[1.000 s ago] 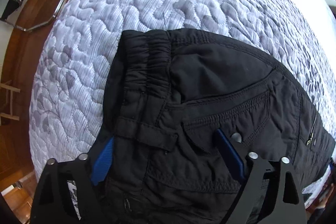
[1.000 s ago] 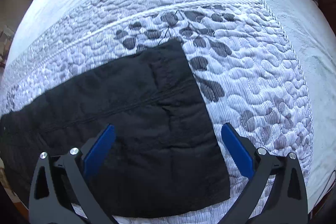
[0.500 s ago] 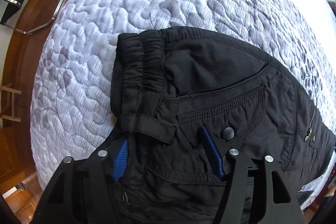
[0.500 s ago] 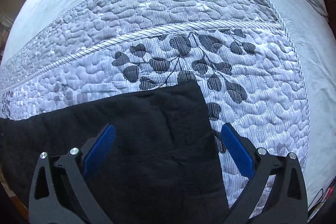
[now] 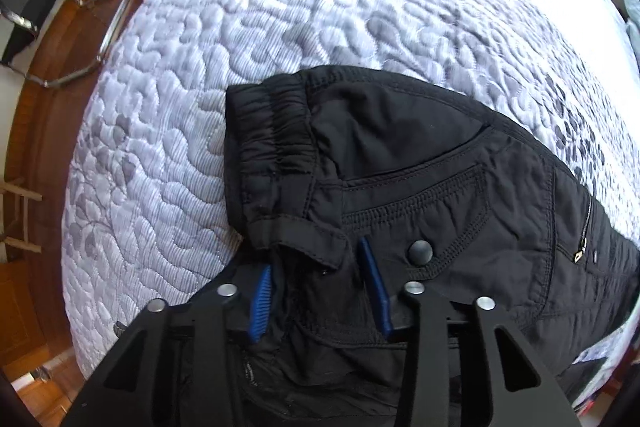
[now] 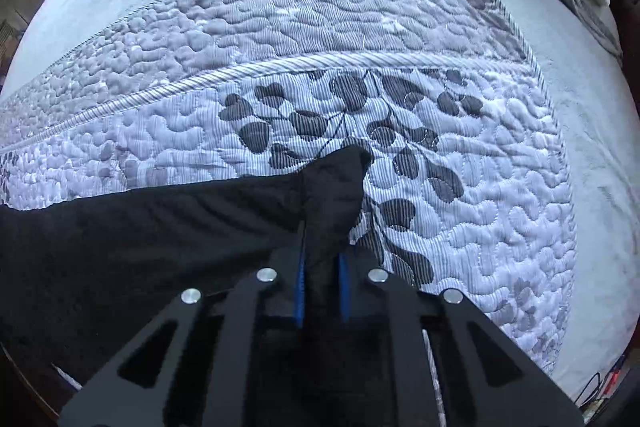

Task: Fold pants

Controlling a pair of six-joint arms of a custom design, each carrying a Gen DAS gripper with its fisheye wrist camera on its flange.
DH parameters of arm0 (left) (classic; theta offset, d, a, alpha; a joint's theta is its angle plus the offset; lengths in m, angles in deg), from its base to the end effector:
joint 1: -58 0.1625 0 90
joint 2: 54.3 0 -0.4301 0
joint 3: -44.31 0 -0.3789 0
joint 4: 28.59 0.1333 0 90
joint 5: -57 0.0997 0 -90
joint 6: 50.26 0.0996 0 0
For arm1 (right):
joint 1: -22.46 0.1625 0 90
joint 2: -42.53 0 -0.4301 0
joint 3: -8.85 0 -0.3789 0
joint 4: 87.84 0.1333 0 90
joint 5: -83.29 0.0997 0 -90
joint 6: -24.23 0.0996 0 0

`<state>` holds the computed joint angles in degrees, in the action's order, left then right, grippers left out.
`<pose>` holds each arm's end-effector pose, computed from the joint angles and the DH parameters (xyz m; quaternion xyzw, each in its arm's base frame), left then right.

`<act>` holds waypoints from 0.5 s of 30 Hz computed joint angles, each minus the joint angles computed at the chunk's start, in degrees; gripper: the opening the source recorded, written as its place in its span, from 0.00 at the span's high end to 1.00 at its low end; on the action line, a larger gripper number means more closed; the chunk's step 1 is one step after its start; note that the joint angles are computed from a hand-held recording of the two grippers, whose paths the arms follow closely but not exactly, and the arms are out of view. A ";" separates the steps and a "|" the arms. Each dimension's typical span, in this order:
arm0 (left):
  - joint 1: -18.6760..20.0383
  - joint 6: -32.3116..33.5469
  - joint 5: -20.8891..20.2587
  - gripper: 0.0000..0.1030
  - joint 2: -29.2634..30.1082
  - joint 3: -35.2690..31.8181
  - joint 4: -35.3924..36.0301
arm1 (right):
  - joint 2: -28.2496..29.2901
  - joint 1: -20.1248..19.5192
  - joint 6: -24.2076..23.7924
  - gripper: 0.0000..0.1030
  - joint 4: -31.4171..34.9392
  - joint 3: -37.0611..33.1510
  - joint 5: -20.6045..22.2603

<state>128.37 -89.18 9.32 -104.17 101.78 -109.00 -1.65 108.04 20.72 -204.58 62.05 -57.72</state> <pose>-0.0553 -0.7514 0.3414 -0.1013 0.9181 -0.0530 0.3795 -0.0057 -0.7986 0.3735 -0.0734 -0.8912 0.1093 0.4340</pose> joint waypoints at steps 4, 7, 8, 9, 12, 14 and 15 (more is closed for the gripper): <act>-2.02 1.45 1.60 0.71 -3.45 6.45 -7.75 | -2.18 2.88 -9.79 0.92 -13.02 6.16 -3.04; -3.47 4.13 1.29 0.76 -7.62 12.84 -17.24 | -6.03 4.53 -15.97 0.92 -24.50 12.41 -0.32; -4.33 5.36 1.42 0.76 -9.26 15.38 -20.75 | -7.78 5.15 -18.07 0.92 -28.64 14.92 1.28; -4.99 6.30 1.49 0.76 -10.49 17.23 -23.08 | -9.15 5.73 -19.54 0.92 -31.88 17.12 2.04; -7.76 9.31 1.27 0.78 -14.47 23.22 -30.18 | -13.47 7.48 -22.59 0.92 -40.60 24.22 4.48; -9.83 10.16 1.46 0.79 -17.44 27.14 -32.62 | -17.10 8.65 -23.70 0.92 -46.12 29.85 6.38; -11.03 10.82 1.25 0.79 -20.01 30.02 -34.01 | -19.01 9.14 -23.91 0.92 -48.86 32.94 7.46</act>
